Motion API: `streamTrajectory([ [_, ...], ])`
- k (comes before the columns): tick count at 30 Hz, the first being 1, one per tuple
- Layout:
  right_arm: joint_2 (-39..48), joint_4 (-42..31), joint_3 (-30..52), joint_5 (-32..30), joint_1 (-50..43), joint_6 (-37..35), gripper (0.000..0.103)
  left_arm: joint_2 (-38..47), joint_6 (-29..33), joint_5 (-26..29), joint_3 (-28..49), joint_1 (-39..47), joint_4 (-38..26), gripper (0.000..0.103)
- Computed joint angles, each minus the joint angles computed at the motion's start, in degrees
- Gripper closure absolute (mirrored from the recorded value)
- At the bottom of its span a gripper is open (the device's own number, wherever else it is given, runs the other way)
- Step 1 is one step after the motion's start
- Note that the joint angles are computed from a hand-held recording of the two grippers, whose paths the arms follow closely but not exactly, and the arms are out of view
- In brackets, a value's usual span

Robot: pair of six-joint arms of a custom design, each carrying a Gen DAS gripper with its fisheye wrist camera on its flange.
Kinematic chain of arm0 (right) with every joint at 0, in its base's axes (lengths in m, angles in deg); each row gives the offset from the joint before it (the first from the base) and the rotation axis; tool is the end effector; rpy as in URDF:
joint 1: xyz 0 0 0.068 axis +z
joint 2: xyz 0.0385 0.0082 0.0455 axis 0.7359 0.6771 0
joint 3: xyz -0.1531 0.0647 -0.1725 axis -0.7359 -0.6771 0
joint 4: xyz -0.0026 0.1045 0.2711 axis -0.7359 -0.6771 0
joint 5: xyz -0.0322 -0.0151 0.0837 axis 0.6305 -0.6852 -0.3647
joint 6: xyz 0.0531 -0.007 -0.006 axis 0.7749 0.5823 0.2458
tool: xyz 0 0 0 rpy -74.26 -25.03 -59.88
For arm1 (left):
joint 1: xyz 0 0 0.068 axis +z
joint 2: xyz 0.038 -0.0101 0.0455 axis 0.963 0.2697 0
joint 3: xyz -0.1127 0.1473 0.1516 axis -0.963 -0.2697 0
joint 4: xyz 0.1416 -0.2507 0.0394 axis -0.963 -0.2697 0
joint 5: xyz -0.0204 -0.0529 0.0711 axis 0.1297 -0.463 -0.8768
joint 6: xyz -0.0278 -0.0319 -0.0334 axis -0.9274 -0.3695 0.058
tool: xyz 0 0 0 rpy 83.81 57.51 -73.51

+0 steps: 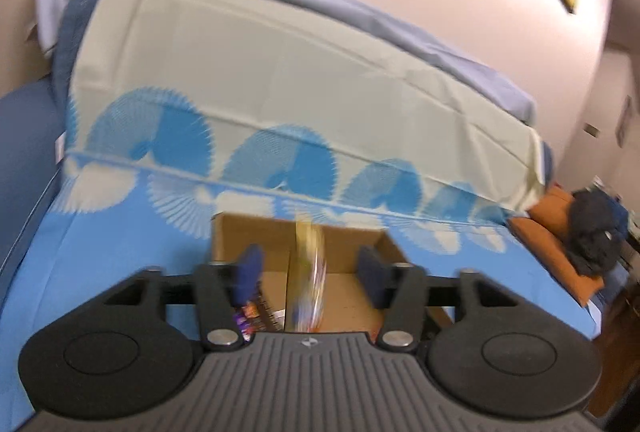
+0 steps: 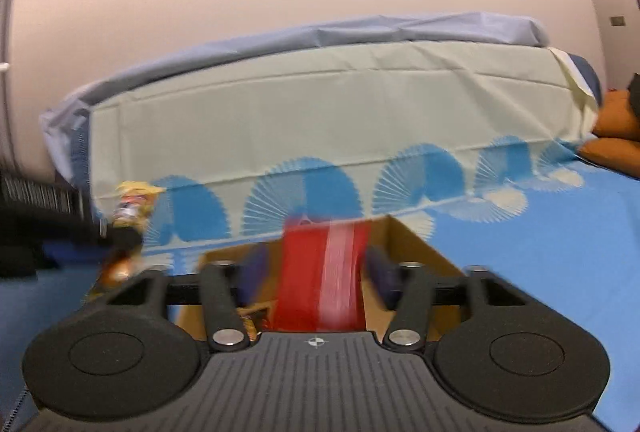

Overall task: Organize snacks
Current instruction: 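Carry the red packet with the right gripper while the left carries the wafer bar into the box, then open both grippers over the box and hold the tools still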

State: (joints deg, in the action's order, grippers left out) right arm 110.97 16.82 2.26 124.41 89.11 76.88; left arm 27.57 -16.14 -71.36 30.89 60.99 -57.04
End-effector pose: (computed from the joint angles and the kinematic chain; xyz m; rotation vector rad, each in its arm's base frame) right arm 0.2303 0.1689 0.2657 0.3349 1.7983 0.0045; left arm 0.3029 -0.0795 0.3372 0.1503 2.0257 -0.4905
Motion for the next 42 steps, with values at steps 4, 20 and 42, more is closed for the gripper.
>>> streamTrajectory([
  [4,-2.24,-2.85,-0.98,-0.75,-1.08,2.04,0.007,-5.58,0.81,-0.73,-4.94,-1.45,0.06,0.027],
  [20,-13.25,-26.05,3.82,-4.13,1.15,4.89,0.001,-31.94,4.61,-3.91,-21.23,1.34,-10.78,0.008],
  [42,-16.71,-42.87,0.02,1.24,12.20,9.41,0.001,-37.42,-5.31,-17.00,-31.70,-11.03,-16.88,0.001],
])
